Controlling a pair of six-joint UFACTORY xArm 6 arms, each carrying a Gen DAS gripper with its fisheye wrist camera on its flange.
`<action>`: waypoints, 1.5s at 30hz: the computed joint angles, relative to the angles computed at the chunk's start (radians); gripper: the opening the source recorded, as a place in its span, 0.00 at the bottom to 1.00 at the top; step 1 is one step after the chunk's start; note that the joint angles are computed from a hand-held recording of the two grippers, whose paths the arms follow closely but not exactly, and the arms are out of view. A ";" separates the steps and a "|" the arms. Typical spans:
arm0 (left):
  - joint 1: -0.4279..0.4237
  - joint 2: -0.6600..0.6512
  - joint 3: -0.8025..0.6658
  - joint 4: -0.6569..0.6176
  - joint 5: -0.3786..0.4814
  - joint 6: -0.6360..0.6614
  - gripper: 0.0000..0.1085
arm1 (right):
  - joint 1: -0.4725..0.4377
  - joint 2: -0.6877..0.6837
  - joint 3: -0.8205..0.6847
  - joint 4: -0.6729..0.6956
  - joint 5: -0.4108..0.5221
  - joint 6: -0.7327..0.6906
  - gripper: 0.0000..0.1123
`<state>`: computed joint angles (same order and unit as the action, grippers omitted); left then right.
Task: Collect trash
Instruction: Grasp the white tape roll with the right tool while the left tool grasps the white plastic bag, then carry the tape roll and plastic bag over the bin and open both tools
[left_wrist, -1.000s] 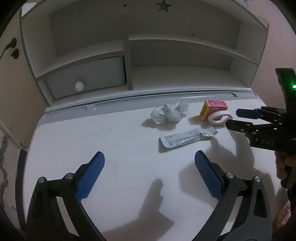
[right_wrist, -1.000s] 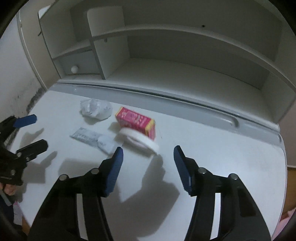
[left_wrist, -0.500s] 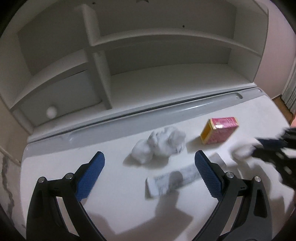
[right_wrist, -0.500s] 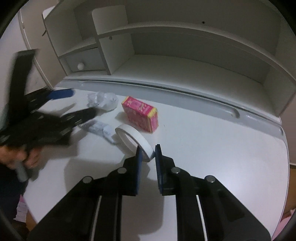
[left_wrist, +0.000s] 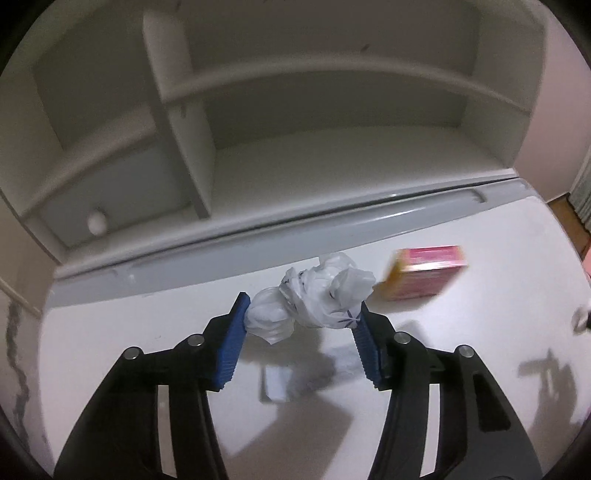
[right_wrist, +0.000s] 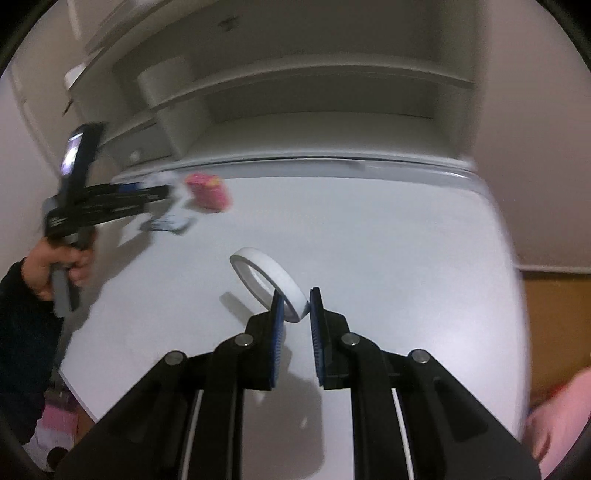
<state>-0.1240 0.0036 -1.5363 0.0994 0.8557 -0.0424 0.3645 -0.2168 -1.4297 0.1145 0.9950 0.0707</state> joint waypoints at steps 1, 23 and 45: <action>-0.018 -0.028 0.015 0.007 -0.007 -0.007 0.48 | -0.023 -0.037 0.033 -0.010 -0.001 0.013 0.13; -0.855 0.139 -0.144 -0.215 -0.034 -0.003 0.48 | -1.066 -0.671 0.668 0.091 0.237 -0.197 0.13; -0.902 0.341 -0.283 -0.210 0.056 -0.037 0.48 | -1.053 -0.645 0.789 0.059 0.201 -0.247 0.13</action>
